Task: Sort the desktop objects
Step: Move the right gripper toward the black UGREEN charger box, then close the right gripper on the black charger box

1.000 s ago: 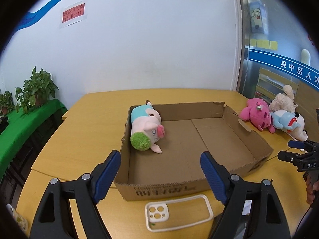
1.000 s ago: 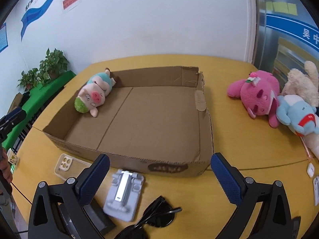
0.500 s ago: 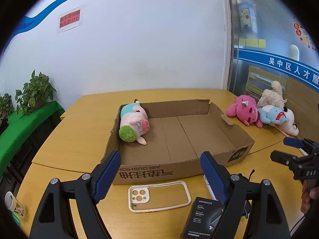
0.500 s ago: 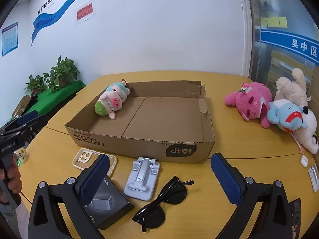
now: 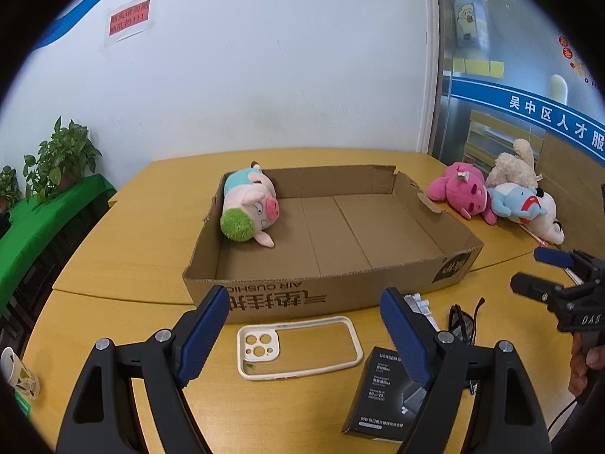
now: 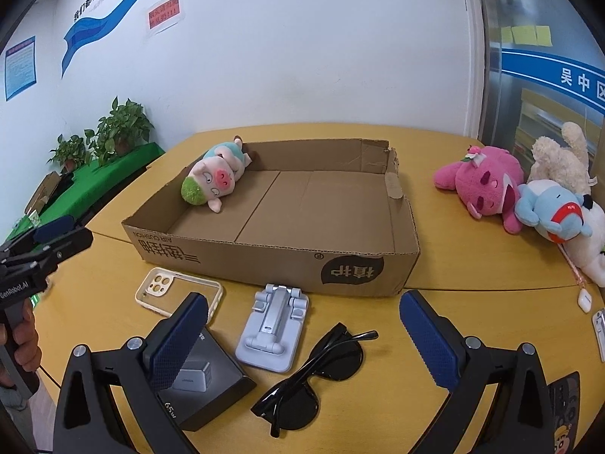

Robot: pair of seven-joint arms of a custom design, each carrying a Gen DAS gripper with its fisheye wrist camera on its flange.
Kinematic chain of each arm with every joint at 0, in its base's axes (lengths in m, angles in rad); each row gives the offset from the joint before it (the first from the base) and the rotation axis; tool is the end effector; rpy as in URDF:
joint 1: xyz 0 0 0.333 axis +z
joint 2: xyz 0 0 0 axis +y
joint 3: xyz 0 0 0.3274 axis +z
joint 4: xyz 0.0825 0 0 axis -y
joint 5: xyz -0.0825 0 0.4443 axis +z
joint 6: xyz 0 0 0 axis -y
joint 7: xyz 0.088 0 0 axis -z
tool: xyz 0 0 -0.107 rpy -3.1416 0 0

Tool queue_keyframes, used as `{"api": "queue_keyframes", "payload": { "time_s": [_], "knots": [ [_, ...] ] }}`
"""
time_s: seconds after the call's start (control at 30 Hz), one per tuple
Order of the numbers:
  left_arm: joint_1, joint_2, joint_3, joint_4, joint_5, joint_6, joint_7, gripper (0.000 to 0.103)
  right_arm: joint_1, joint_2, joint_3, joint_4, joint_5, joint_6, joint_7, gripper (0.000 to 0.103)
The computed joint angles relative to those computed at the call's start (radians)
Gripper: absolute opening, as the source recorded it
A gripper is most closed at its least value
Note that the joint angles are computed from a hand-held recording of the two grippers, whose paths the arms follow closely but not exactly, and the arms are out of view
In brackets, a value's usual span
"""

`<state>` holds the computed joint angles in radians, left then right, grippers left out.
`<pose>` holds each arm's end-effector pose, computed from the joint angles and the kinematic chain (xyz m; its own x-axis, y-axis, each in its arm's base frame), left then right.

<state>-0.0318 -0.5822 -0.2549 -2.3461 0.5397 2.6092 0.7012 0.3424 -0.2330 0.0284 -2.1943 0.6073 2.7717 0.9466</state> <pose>0.4558 -0.1686 0.6277 0.1946 -0.9806 0.0230 -0.5477 -0.1281 -0.8268 0.5512 0.1889 0.5607 0.5303 -0.8432 -0.0884 -0.5726 -0.2792 -0.7709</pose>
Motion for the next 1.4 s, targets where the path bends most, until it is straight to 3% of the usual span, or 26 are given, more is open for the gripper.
{"api": "queue_keyframes", "payload": {
  "time_s": [0.27, 0.4, 0.47, 0.7, 0.87, 0.93, 0.97, 1.0, 1.03, 1.1, 1.23, 1.3, 1.37, 1.4],
  "knots": [
    [-0.023, -0.002, 0.023, -0.006, -0.038, 0.028, 0.043, 0.082, 0.024, -0.009, -0.006, 0.005, 0.057, 0.033, -0.058, 0.103],
    [-0.061, 0.011, 0.063, -0.021, -0.108, 0.051, 0.085, 0.082, 0.042, -0.013, -0.019, -0.006, 0.095, 0.009, -0.113, 0.103],
    [-0.085, 0.016, 0.085, -0.034, -0.153, 0.055, 0.12, 0.082, 0.046, -0.015, -0.025, -0.016, 0.113, -0.026, -0.144, 0.103],
    [-0.191, 0.075, 0.177, -0.07, -0.386, 0.079, 0.292, 0.082, 0.041, -0.04, -0.031, -0.095, 0.154, -0.293, -0.24, 0.103],
    [-0.277, 0.173, 0.244, -0.037, -0.597, 0.06, 0.482, 0.081, 0.038, -0.019, 0.011, -0.108, 0.13, -0.336, -0.227, 0.103],
    [-0.293, 0.205, 0.258, -0.02, -0.675, 0.024, 0.547, 0.077, 0.04, -0.009, 0.019, -0.103, 0.125, -0.342, -0.223, 0.103],
    [-0.31, 0.202, 0.275, -0.031, -0.742, 0.048, 0.59, 0.072, 0.041, -0.003, 0.023, -0.1, 0.119, -0.343, -0.223, 0.103],
    [-0.35, 0.196, 0.313, -0.042, -0.847, 0.063, 0.662, 0.06, 0.041, 0.005, 0.032, -0.098, 0.099, -0.334, -0.22, 0.103],
    [-0.371, 0.192, 0.333, -0.047, -0.912, 0.066, 0.713, 0.054, 0.04, 0.009, 0.037, -0.097, 0.083, -0.327, -0.215, 0.103],
    [-0.373, 0.171, 0.334, -0.057, -0.968, 0.047, 0.766, 0.043, 0.039, 0.019, 0.044, -0.093, 0.052, -0.317, -0.205, 0.103],
    [-0.321, 0.114, 0.279, -0.094, -0.972, -0.003, 0.775, 0.044, 0.04, 0.031, 0.044, -0.092, 0.039, -0.325, -0.201, 0.103],
    [-0.307, 0.106, 0.27, -0.105, -0.981, -0.007, 0.776, 0.049, 0.04, 0.031, 0.055, -0.101, 0.007, -0.311, -0.186, 0.103],
    [-0.282, 0.124, 0.253, -0.094, -0.958, -0.018, 0.76, 0.071, 0.046, 0.033, 0.059, -0.11, -0.005, -0.288, -0.189, 0.1],
    [-0.291, 0.134, 0.266, -0.089, -0.982, -0.018, 0.778, 0.07, 0.05, 0.035, 0.063, -0.114, -0.009, -0.264, -0.192, 0.093]
  ]
}}
